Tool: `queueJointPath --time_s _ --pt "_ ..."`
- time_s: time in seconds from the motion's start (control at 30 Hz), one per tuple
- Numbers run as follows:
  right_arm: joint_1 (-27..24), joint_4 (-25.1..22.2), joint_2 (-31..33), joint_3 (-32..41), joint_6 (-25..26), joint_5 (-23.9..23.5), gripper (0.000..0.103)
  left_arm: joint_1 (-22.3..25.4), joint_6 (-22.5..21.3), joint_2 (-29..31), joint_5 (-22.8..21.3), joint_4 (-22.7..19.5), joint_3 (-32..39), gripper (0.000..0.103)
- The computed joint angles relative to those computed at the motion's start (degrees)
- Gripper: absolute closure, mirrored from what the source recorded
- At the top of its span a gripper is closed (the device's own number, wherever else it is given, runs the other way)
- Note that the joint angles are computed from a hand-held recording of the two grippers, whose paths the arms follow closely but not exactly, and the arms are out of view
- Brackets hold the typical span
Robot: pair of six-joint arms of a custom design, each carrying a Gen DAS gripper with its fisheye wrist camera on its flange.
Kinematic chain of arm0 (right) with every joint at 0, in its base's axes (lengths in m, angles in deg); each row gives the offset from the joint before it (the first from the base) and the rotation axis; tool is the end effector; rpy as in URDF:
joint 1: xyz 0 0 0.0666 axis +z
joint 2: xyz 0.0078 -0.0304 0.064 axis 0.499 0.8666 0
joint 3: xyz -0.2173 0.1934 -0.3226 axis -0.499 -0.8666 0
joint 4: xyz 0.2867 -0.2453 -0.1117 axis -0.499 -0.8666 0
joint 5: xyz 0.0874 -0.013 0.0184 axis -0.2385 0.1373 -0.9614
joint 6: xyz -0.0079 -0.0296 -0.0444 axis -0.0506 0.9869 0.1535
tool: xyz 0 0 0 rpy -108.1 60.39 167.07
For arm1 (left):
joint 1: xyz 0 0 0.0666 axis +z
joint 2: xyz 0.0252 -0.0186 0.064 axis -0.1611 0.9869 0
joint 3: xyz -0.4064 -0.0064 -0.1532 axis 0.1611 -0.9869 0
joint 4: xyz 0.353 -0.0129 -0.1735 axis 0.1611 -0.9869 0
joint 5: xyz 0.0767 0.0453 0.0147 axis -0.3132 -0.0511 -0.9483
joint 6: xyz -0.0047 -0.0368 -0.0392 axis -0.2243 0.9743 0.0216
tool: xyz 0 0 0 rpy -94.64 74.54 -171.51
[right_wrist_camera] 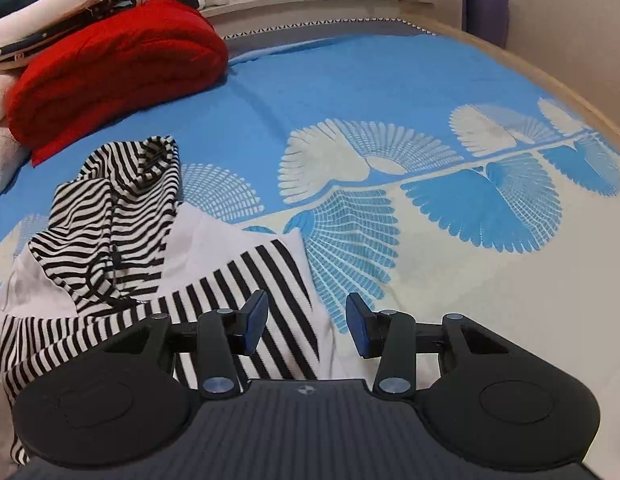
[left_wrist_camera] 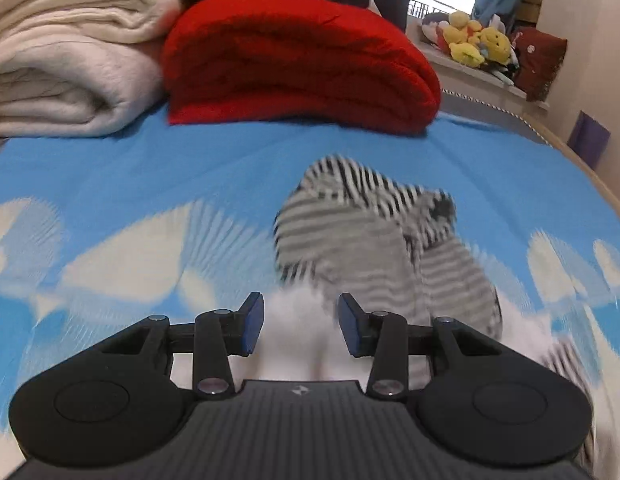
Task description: Fold small clothes
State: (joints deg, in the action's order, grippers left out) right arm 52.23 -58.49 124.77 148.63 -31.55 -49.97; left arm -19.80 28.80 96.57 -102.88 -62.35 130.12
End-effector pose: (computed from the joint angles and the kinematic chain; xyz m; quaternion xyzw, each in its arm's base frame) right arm 0.3467 0.1375 0.5117 -0.0292 0.9399 0.0644 0.3342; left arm 0.3689 -0.0586 0.5147 -0.1746 0.9063 0.0170 0.3846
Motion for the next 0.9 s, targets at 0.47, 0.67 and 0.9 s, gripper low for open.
queueJointPath --time_s 0.47,0.67,0.9 --pt "-1.0 -0.9 1.0 0.1 0.2 0.1 0.058 8.1 0.3 33.9 1.3 -1.2 28.2 0.036" --pt "-2.4 -0.5 1.2 0.4 0.8 1.8 0.058 8.2 -1.0 38.1 5.7 -4.5 32.4 0.097" --pt "-2.8 -1.6 0.9 1.8 -0.5 0.5 0.058 2.7 -15.3 23.4 7.8 6.3 18.9 0.098"
